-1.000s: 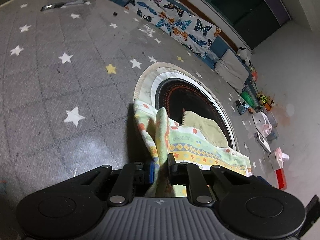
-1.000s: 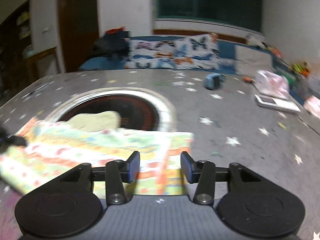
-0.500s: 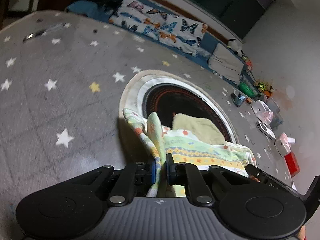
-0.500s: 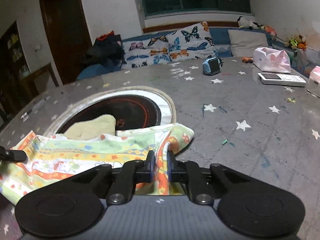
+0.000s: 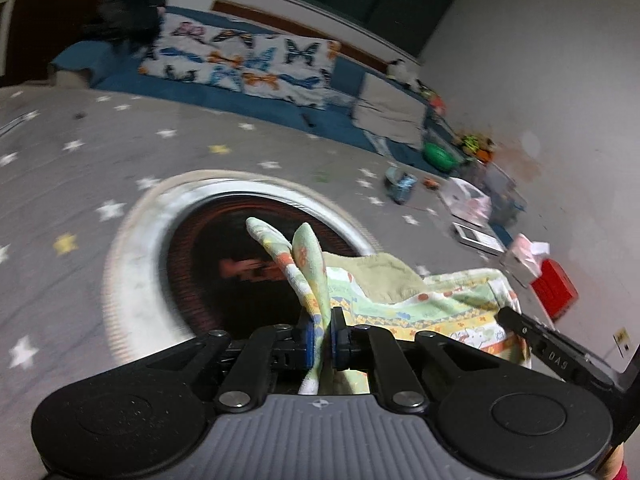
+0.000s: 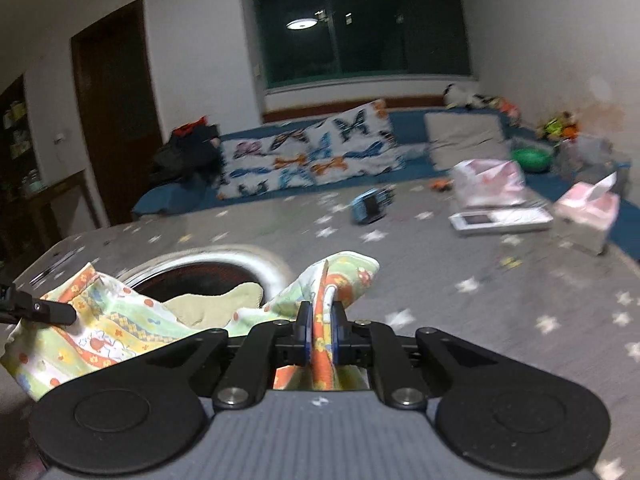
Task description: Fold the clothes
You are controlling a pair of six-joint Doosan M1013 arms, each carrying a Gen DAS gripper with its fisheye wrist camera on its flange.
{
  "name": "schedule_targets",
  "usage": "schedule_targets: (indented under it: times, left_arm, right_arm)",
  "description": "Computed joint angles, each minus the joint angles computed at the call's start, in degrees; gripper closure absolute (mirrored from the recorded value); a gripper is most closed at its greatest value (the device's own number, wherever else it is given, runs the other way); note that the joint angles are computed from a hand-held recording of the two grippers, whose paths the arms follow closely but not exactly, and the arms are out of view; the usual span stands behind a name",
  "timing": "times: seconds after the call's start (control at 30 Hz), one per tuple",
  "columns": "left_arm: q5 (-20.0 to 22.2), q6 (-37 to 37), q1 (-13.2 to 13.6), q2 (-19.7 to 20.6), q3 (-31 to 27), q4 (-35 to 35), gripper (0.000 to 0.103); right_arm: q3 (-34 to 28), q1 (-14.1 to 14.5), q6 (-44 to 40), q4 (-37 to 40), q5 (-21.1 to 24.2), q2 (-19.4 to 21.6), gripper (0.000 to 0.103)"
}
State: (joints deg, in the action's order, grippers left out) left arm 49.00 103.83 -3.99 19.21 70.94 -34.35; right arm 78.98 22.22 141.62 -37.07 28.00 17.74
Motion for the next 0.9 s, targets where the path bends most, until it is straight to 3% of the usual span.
schedule_targets:
  times: [0.4, 0.57, 0.7, 0.83, 0.9]
  left_arm:
    - [3.5, 3.7, -6.3, 5.4, -7.5, -2.8, 0.095]
    - [7.4, 0.6, -7.8, 7.3, -9.2, 2.3, 0.092]
    - [7.7, -4.0, -8.2, 7.9, -9.9, 9.6, 0.077]
    - [5.4, -6.7, -8.1, 7.9, -10.5, 13.9, 0.077]
    - [5.2, -5.2, -7.9, 8.1, -11.0, 11.4, 0.077]
  right_arm:
    - [2.2, -3.6, 10.1, -12.7, 7.7, -3.0, 0.095]
    - [3.2, -5.2, 8.4, -8.2, 10.9, -2.9, 0.094]
    - [2.9, -5.7, 6.8, -5.6, 15.0, -1.9, 0.087]
    - [3.1, -5.9, 8.8, -6.9, 14.7, -1.9, 0.087]
    - [2.7, -6.4, 6.4, -4.3, 12.2, -1.8, 0.086]
